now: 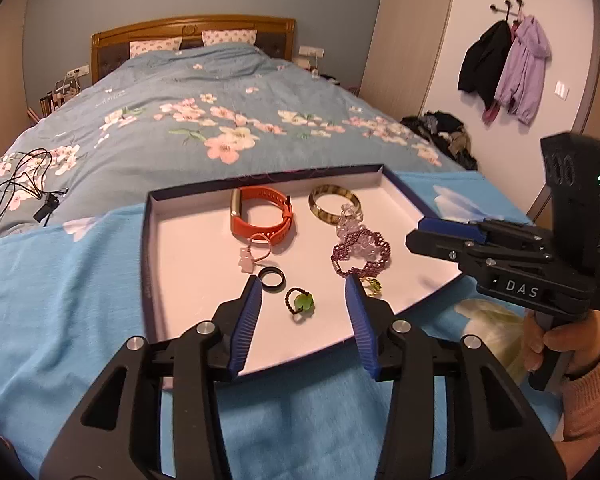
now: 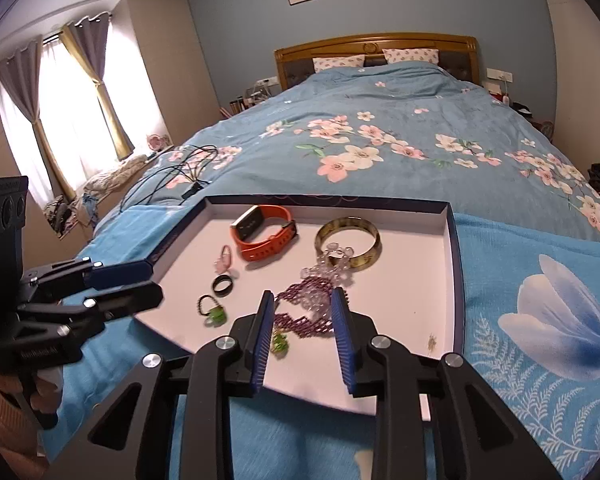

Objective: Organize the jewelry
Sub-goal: 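Lower the green-bead ring and gold chain into the box and open both tools, then grasp the yellow bead ring with the left tool while the right tool grasps the silver ring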

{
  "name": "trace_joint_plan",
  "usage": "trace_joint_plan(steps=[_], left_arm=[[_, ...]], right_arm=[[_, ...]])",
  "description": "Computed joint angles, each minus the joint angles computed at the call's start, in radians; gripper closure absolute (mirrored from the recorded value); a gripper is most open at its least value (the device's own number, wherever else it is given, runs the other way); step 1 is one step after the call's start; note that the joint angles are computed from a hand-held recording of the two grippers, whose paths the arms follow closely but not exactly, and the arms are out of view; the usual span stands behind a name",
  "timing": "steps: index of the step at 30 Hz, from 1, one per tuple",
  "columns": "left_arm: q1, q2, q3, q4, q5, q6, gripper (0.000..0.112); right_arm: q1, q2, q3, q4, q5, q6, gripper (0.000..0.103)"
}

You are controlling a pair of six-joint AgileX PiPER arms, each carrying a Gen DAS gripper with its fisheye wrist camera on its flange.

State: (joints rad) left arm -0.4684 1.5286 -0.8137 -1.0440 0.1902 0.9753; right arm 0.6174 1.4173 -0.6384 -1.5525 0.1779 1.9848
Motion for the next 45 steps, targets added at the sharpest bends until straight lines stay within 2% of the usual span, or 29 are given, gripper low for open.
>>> trace_joint_plan(steps=[5, 12, 15, 17, 22, 25, 27, 30, 39, 41, 45], left_arm=[[0.061, -0.127, 0.110, -0.143, 0.050, 0.147, 0.065], [0.084, -0.275, 0.276, -0.108, 0.059, 0.170, 0.065], [0.087, -0.329, 0.348, -0.077, 0.066, 0.154, 0.065], [0.091, -0.349, 0.386, -0.102, 0.073, 0.183, 0.064], [0.056, -0.406, 0.465, -0.061, 0.059, 0.135, 0.063], [0.004, -0.434, 0.491, 0.067, 0.030, -0.006, 0.062], [0.005, -0.441, 0.500, 0.065, 0.047, -0.010, 0.061], [-0.025, -0.446, 0.509, 0.150, 0.030, -0.105, 0.061], [-0.027, -0.421, 0.518, 0.144, 0.038, -0.117, 0.063], [-0.022, -0.401, 0.511, 0.122, 0.041, -0.097, 0.068], [-0.049, -0.385, 0.502, 0.199, 0.020, -0.193, 0.070]], right_arm=[[0.040, -0.068, 0.045, 0.032, 0.012, -0.022, 0.068], [0.147, -0.188, 0.150, 0.188, 0.074, -0.129, 0.064], [0.219, -0.209, 0.187, 0.253, 0.131, -0.154, 0.064], [0.253, -0.215, 0.210, 0.284, 0.139, -0.159, 0.064], [0.369, -0.192, 0.231, 0.328, 0.194, -0.136, 0.064], [0.416, -0.176, 0.229, 0.340, 0.216, -0.122, 0.064], [0.437, -0.163, 0.226, 0.353, 0.224, -0.122, 0.064], [0.462, -0.142, 0.219, 0.360, 0.229, -0.112, 0.064], [0.520, -0.094, 0.197, 0.361, 0.284, -0.089, 0.065], [0.538, -0.084, 0.186, 0.382, 0.314, -0.108, 0.066], [0.541, -0.084, 0.183, 0.400, 0.336, -0.124, 0.075]])
